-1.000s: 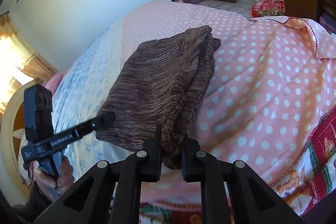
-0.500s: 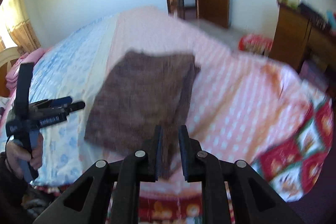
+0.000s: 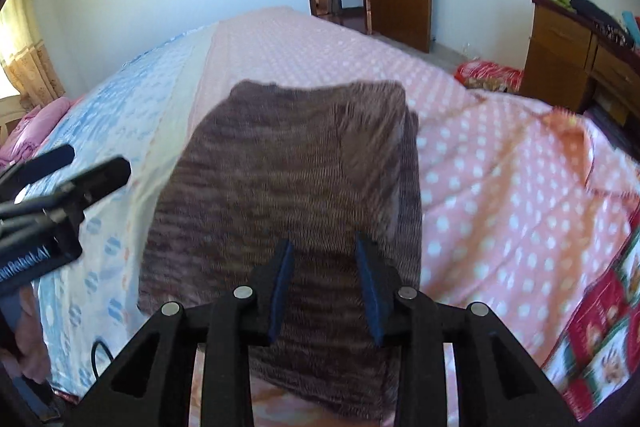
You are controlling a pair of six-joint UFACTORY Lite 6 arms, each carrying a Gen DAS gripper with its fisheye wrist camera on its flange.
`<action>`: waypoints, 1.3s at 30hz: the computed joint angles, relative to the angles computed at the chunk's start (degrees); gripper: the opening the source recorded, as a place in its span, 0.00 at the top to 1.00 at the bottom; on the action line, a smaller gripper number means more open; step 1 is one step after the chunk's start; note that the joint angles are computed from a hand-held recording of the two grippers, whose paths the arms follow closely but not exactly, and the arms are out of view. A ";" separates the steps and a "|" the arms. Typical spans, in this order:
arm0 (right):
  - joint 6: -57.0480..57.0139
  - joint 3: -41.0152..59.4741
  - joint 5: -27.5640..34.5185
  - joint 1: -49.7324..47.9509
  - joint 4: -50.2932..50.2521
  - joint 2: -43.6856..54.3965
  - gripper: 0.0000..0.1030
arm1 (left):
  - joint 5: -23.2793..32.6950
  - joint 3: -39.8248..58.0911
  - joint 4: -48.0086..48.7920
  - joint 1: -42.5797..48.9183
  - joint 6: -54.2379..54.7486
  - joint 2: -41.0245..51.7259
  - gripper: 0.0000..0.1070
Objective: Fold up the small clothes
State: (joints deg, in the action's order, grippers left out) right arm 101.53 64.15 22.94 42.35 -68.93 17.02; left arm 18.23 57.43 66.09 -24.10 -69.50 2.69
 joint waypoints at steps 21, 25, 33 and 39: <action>4.12 -10.70 52.07 37.09 5.23 -32.43 0.26 | 15.62 -11.64 -7.79 -15.22 3.38 -25.96 0.04; 8.38 -8.99 62.92 44.69 0.71 -31.19 0.18 | 22.25 -12.36 -6.26 -20.54 -0.51 -30.83 0.04; 8.62 -5.63 65.43 46.38 -2.08 -28.33 0.17 | 32.66 -13.23 1.35 -29.34 -8.18 -35.91 0.04; 9.71 -5.84 67.60 48.38 -2.88 -29.51 0.17 | 35.96 -12.84 2.36 -32.97 -10.35 -35.78 0.04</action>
